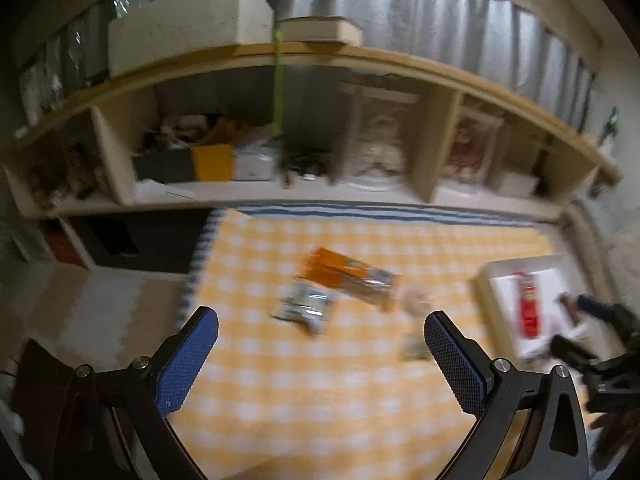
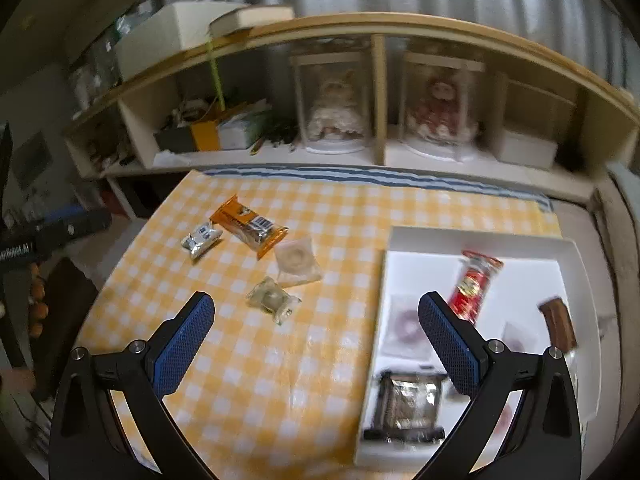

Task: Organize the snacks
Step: 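Withdraw both open grippers from the tray toward the remaining snacks, then grasp the silver packet with the left gripper while the right grasps the green-flecked packet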

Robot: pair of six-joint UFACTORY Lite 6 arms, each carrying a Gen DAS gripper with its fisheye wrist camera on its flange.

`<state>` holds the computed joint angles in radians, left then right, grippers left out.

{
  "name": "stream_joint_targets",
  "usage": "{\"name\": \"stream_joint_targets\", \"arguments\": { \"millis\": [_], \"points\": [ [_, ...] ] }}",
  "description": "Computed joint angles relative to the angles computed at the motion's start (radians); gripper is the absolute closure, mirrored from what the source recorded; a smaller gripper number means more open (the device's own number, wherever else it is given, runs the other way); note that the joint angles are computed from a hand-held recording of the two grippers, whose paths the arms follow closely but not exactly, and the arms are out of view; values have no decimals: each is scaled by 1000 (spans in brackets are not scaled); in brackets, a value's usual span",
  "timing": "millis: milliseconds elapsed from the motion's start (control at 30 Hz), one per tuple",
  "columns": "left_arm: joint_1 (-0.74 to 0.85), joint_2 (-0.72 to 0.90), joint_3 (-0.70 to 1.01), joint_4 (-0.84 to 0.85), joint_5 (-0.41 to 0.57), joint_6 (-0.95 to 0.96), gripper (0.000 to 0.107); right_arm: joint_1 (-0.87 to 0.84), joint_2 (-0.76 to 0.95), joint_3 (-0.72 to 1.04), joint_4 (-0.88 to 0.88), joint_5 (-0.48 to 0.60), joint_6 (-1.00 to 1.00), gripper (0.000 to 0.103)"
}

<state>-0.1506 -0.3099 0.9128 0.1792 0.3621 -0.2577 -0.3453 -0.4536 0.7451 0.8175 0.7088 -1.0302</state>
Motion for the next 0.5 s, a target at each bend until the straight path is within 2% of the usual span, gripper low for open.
{"name": "stream_joint_targets", "arguments": {
  "millis": [33, 100, 167, 267, 400, 500],
  "points": [
    [4, 27, 9, 60, -12, -42, 4, 39, 13, -9, 6, -47, -7, 0],
    [29, 91, 34, 55, -38, -16, 4, 94, 51, -25, 54, -122, -51, 0],
    [46, 180, 87, -85, -57, 125, 4, 117, 94, -38, 151, -153, -155, 0],
    [76, 351, 206, -262, -30, 305, 4, 175, 208, -12, 236, -189, -288, 0],
    [116, 579, 409, -511, 80, 506, 4, 241, 345, 30, 312, -244, -473, 0],
    [136, 755, 602, -578, 211, 422, 5, 255, 477, 108, 261, -213, -476, 0]
  ]
}}
